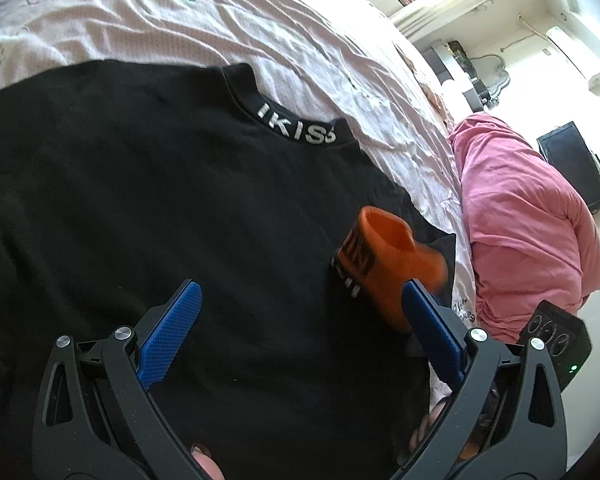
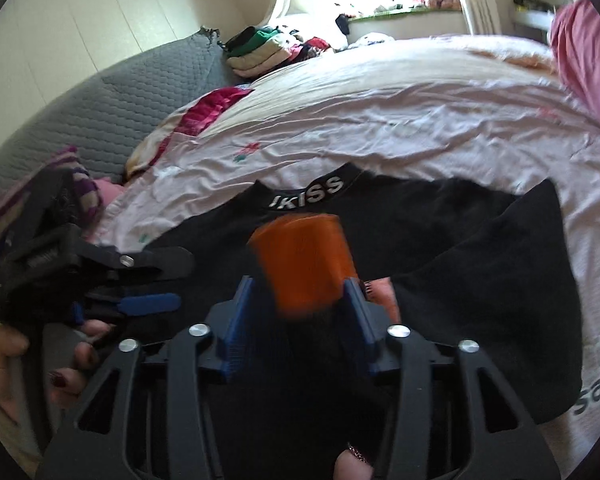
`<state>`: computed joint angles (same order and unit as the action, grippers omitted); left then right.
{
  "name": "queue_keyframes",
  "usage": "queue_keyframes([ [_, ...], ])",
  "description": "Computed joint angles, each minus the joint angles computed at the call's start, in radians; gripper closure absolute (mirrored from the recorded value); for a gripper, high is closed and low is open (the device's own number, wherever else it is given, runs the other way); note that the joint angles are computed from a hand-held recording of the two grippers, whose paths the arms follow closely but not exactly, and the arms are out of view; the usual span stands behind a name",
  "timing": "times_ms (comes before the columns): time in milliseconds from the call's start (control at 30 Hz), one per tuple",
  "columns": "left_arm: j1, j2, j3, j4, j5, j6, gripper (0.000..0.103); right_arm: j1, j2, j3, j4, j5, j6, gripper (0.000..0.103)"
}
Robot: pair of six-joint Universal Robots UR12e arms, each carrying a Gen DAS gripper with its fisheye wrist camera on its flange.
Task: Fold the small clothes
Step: 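Carry the cuff across the shirt with the right tool while the left tool takes it, then lower the cuff onto the shirt body with the left tool and open it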
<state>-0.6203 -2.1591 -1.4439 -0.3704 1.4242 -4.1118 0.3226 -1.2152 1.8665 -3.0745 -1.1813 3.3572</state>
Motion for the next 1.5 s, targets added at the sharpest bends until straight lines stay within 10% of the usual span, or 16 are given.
queue_keyframes([
  [333,-0.009,-0.060,0.069,-0.039,-0.102,0.008,0.035,-0.059,-0.042,0.036,-0.076,-0.063,0.129,0.052],
  [567,-0.023,-0.079,0.107,-0.083,-0.059,0.039,0.096,-0.097,-0.064,0.054,-0.090,-0.108,0.183,0.050],
  [1067,-0.029,0.024,0.054,0.052,0.172,0.166,0.097,-0.162,-0.080,0.080,-0.028,-0.137,0.335,0.047],
  [1500,-0.022,0.082,-0.030,0.024,0.267,0.148,0.097,-0.121,-0.071,0.053,0.039,-0.193,0.259,0.047],
])
